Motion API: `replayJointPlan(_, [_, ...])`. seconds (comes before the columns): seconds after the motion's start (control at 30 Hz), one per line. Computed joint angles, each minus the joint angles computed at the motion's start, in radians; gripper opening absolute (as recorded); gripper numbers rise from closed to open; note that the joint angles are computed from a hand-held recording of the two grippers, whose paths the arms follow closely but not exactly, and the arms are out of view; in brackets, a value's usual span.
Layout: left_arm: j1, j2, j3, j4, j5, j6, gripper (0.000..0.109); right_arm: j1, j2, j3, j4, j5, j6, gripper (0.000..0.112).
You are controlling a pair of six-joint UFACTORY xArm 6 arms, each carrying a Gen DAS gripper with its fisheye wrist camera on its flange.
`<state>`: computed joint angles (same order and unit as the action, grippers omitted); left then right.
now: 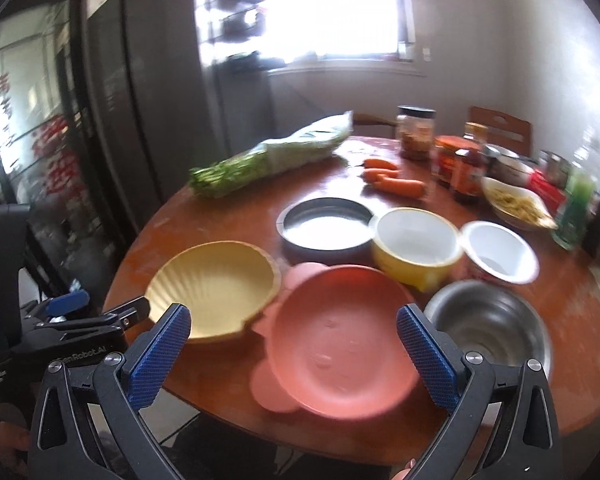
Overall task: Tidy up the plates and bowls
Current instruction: 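Move the left gripper to the rim of the yellow shell plate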
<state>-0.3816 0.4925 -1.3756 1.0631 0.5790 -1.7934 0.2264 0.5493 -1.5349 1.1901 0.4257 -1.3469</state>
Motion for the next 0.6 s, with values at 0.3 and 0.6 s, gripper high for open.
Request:
replayJointPlan(0.3, [0.044,0.025,0.001,-0.037,-0.083,0.041,0.101,0.027,0.176,-0.221,-0.256,0.111,0.274,0.100])
replayJointPlan(0.6, [0.066,0.110,-0.082,-0.162,-0.136,0.186,0.092,0.024,0.332,-0.446,-0.424,0.210,0.462,0.080])
